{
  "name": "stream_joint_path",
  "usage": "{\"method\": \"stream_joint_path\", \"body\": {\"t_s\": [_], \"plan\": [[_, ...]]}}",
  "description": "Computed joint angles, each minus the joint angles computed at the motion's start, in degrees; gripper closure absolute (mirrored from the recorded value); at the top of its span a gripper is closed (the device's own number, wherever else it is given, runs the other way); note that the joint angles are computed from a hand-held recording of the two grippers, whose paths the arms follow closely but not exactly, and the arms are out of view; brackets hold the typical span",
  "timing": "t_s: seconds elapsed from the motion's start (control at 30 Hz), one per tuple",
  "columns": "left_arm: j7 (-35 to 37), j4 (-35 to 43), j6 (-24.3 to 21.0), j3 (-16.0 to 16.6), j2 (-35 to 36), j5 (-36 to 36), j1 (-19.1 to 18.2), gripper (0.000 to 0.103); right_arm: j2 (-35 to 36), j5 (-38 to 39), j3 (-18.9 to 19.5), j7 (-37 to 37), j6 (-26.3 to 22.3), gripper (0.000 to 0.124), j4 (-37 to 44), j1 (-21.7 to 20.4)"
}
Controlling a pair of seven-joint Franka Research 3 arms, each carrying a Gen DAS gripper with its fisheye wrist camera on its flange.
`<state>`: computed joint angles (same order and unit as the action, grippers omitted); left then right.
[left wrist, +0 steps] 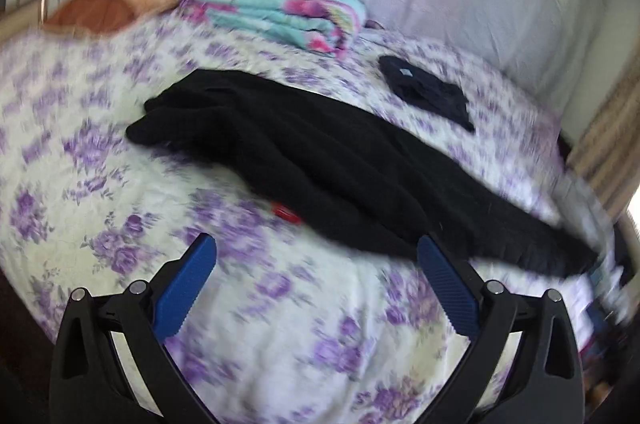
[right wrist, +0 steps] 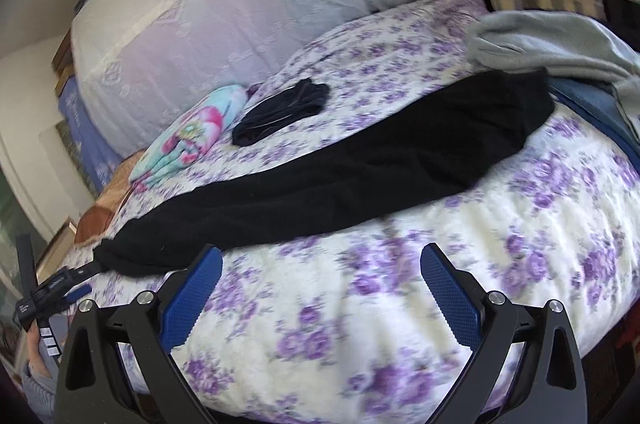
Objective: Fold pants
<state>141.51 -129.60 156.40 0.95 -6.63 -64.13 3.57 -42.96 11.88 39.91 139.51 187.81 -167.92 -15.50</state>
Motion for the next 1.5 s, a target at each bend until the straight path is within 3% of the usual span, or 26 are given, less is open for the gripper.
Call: {"method": "stream_joint_path", "body": {"t_s": [0.07, 0.13, 0.3, 0.37, 0.5, 0.57, 0.67, 0.77, 0.87, 0.93, 1.0, 1.13, 1.17, 1.2, 1.27, 1.3, 1.33, 1.4, 1.5], "plan": [[-2.6, 5.5, -10.7, 3.1, 3.9, -2.9, 2.7, 0.005, -0.3, 0.8, -1.2, 0.8, 0.3, 0.024, -1.2, 0.1], [-5.7, 10.5, -18.8, 3.9, 7.8, -4.5, 5.9, 0.005, 0.7, 1.6, -2.9, 1.0, 2.8, 0.024, -2.2, 0.6], [-13.9, 19.4, -28.5, 1.9, 14.9, -6.8, 11.3, 0.006, 6.5, 3.4, -12.5, -2.5, 9.9, 0.024, -3.0, 7.0], [-15.1, 20.4, -26.9, 0.4, 14.6, -7.1, 12.4, 0.008, 6.8, 4.6, -13.5, -3.9, 9.5, 0.024, -2.3, 7.2], [-9.8, 21.0, -21.0, -1.9, 11.7, -10.7, 13.3, 0.007, 7.4, 6.9, -12.6, -7.7, 8.7, 0.024, -0.3, 4.6], [-9.9, 23.8, -24.9, -2.1, 13.5, -9.6, 13.4, 0.007, 8.8, 7.6, -13.7, -9.4, 8.8, 0.024, 0.6, 5.1], [-15.6, 29.1, -32.2, -3.3, 19.0, -1.6, 13.7, 0.007, 11.4, 9.1, -13.9, -11.6, 8.4, 0.024, 2.4, 5.1], [-19.8, 28.0, -28.7, -4.1, 20.4, 5.4, 13.7, 0.007, 12.4, 10.6, -14.7, -13.7, 7.6, 0.024, 3.0, 6.2], [-23.0, 29.1, -33.6, -5.0, 23.8, 0.0, 18.2, 0.010, 12.8, 12.4, -13.6, -16.1, 5.9, 0.024, 3.7, 4.9], [-24.8, 30.6, -34.5, -5.5, 24.2, -0.9, 19.4, 0.010, 13.6, 13.2, -14.9, -17.2, 5.4, 0.024, 4.3, 5.7], [-24.6, 31.4, -32.3, -6.1, 23.4, 0.4, 18.9, 0.010, 14.2, 14.0, -16.3, -17.9, 6.1, 0.024, 4.4, 7.2], [-25.9, 35.4, -28.8, -7.0, 24.5, 5.4, 17.0, 0.010, 13.6, 16.6, -13.4, -19.6, 6.8, 0.024, 4.3, 5.3], [-27.1, 36.9, -28.9, -7.1, 25.6, 7.4, 16.6, 0.014, 13.3, 17.1, -13.1, -20.0, 7.1, 0.024, 4.0, 5.1], [-28.0, 37.8, -29.2, -7.3, 26.4, 9.2, 16.6, 0.034, 12.9, 17.6, -12.8, -20.5, 7.3, 0.024, 3.8, 4.9], [-29.9, 38.0, -29.2, -7.7, 27.3, 12.3, 16.4, 0.059, 12.1, 18.9, -12.5, -21.0, 7.6, 0.024, 3.0, 4.7], [-28.7, 37.0, -29.0, -8.4, 27.1, 10.9, 17.3, 0.075, 11.9, 19.1, -13.4, -21.3, 8.0, 0.024, 2.6, 5.4], [-27.5, 36.1, -28.1, -8.9, 27.0, 9.7, 17.8, 0.085, 11.9, 19.3, -14.6, -21.8, 8.4, 0.024, 2.2, 6.3], [-23.5, 34.4, -28.8, -9.9, 26.1, 3.9, 20.1, 0.092, 11.4, 19.4, -16.9, -23.1, 7.5, 0.024, 1.8, 7.7], [-17.5, 32.3, -31.9, -9.6, 23.0, -4.6, 22.3, 0.093, 11.9, 18.2, -24.7, -23.8, 7.4, 0.029, 1.1, 14.0]]}}
